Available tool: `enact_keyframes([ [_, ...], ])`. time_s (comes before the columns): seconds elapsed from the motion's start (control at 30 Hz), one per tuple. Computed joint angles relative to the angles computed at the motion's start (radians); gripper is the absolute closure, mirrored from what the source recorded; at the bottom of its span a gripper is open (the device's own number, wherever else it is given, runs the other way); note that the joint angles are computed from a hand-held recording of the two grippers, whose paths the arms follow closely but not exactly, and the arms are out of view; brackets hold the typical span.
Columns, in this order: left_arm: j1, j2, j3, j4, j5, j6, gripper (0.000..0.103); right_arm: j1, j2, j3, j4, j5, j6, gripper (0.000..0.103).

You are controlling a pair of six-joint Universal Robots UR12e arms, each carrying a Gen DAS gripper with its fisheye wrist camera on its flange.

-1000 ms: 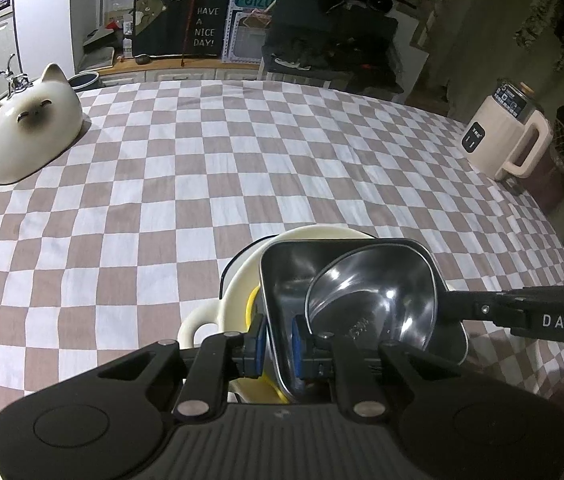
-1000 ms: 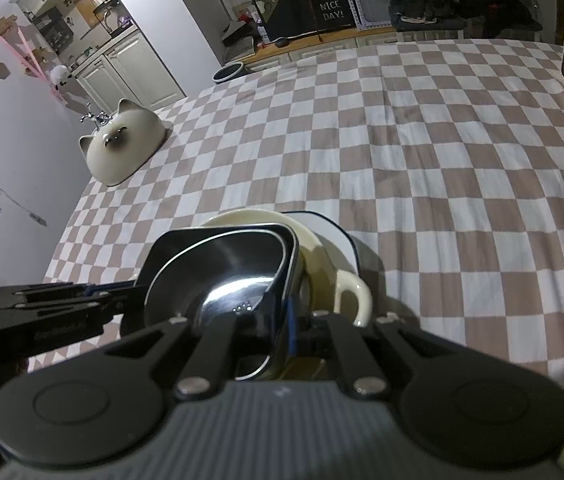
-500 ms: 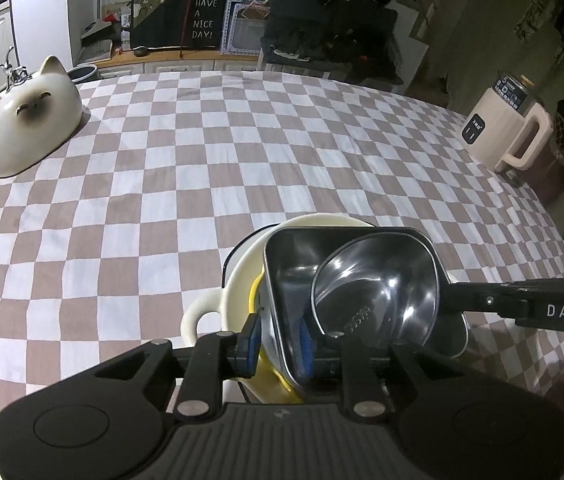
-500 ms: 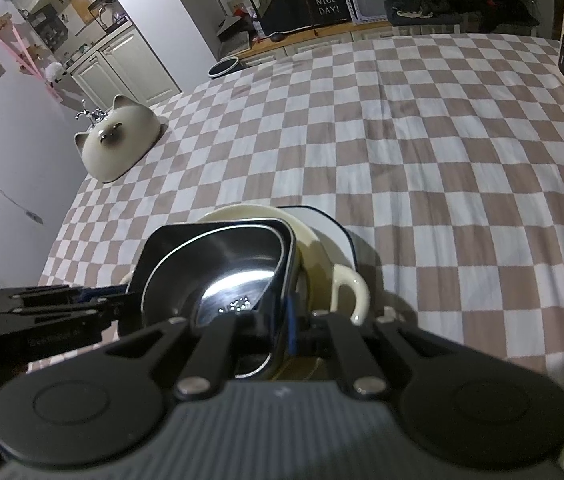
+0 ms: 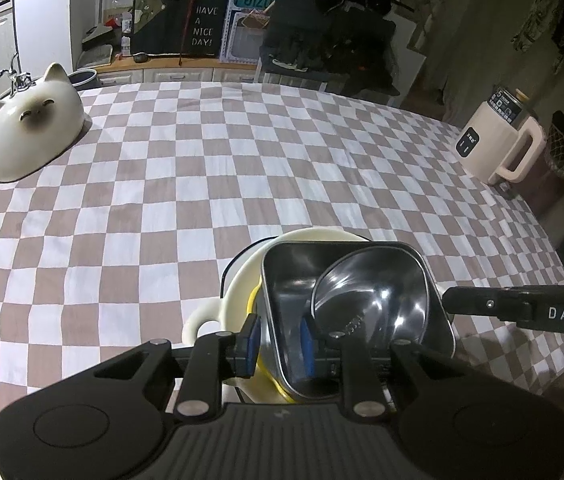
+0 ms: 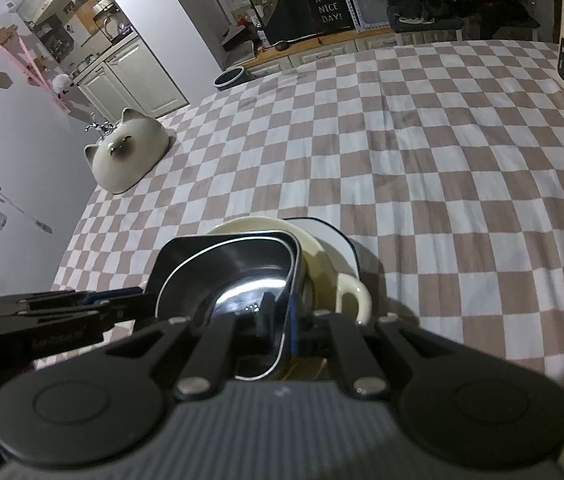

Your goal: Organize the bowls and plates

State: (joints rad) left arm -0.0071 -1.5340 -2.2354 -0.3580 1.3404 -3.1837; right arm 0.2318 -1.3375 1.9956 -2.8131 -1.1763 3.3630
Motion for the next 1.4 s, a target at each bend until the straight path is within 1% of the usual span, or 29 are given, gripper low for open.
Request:
enact_keyframes([
  [0.1, 0.003, 0.003, -0.002, 0.007, -0.005, -0.002, 0.079, -0.002, -0.001, 0.001, -0.001, 0.002, 0.003, 0.092],
  [0.13, 0.005, 0.004, -0.003, 0.010, -0.011, -0.003, 0.078, -0.002, -0.001, 0.001, -0.002, 0.002, 0.005, 0.092],
  [0.17, 0.009, 0.005, -0.004, 0.014, -0.022, -0.005, 0.072, -0.002, -0.001, 0.001, -0.001, 0.002, 0.005, 0.092],
  [0.23, 0.011, 0.007, -0.007, 0.024, -0.033, -0.005, 0.067, -0.002, -0.001, 0.001, 0.000, 0.001, 0.006, 0.092],
  [0.43, 0.010, 0.009, -0.007, 0.026, -0.040, 0.012, 0.067, -0.002, -0.001, 0.001, -0.001, 0.001, 0.006, 0.092],
  [0.7, 0.014, 0.012, -0.008, 0.026, -0.039, 0.009, 0.066, -0.001, -0.003, 0.003, -0.008, -0.004, 0.003, 0.092],
  [0.77, 0.014, 0.013, -0.008, 0.030, -0.036, 0.008, 0.064, 0.001, -0.006, 0.005, -0.021, -0.011, 0.002, 0.091],
  [0.8, 0.014, 0.014, -0.008, 0.035, -0.033, 0.006, 0.061, 0.002, -0.008, 0.008, -0.033, -0.017, -0.001, 0.085],
  [0.83, 0.015, 0.015, -0.008, 0.044, -0.031, 0.005, 0.054, 0.003, -0.010, 0.010, -0.047, -0.025, -0.005, 0.075],
  [0.87, 0.015, 0.017, -0.009, 0.053, -0.033, 0.004, 0.047, 0.006, -0.013, 0.014, -0.066, -0.038, -0.011, 0.071],
  [0.9, 0.017, 0.019, -0.010, 0.067, -0.037, 0.006, 0.043, 0.009, -0.015, 0.017, -0.085, -0.055, -0.019, 0.061],
  [0.93, 0.017, 0.021, -0.012, 0.082, -0.040, 0.005, 0.033, 0.014, -0.019, 0.021, -0.105, -0.079, -0.028, 0.056],
  [0.97, 0.017, 0.023, -0.015, 0.103, -0.044, 0.004, 0.022, 0.019, -0.023, 0.025, -0.125, -0.103, -0.035, 0.054],
  [1.0, 0.017, 0.026, -0.018, 0.122, -0.044, 0.003, 0.017, 0.022, -0.027, 0.031, -0.145, -0.123, -0.039, 0.049],
  [1.03, 0.016, 0.030, -0.022, 0.141, -0.044, 0.003, 0.009, 0.023, -0.031, 0.038, -0.165, -0.134, -0.039, 0.043],
  [1.07, 0.015, 0.033, -0.023, 0.153, -0.043, 0.003, 0.003, 0.023, -0.036, 0.046, -0.186, -0.139, -0.038, 0.040],
  [1.13, 0.013, 0.042, -0.034, 0.193, -0.042, 0.001, 0.000, 0.022, -0.046, 0.063, -0.227, -0.153, -0.033, 0.027],
  [1.17, 0.013, 0.046, -0.042, 0.222, -0.043, 0.002, 0.000, 0.023, -0.051, 0.072, -0.250, -0.165, -0.034, 0.024],
  [1.23, 0.014, 0.056, -0.055, 0.267, -0.051, 0.007, 0.000, 0.033, -0.060, 0.095, -0.321, -0.220, -0.043, 0.010],
  [1.3, 0.011, 0.071, -0.063, 0.280, -0.044, 0.008, 0.000, 0.047, -0.067, 0.118, -0.395, -0.286, -0.051, 0.006],
  [1.33, 0.010, 0.078, -0.072, 0.304, -0.040, -0.001, 0.000, 0.052, -0.073, 0.132, -0.426, -0.310, -0.045, 0.003],
  [1.4, 0.012, 0.095, -0.089, 0.334, -0.044, -0.022, 0.000, 0.051, -0.084, 0.155, -0.471, -0.315, -0.020, 0.001],
])
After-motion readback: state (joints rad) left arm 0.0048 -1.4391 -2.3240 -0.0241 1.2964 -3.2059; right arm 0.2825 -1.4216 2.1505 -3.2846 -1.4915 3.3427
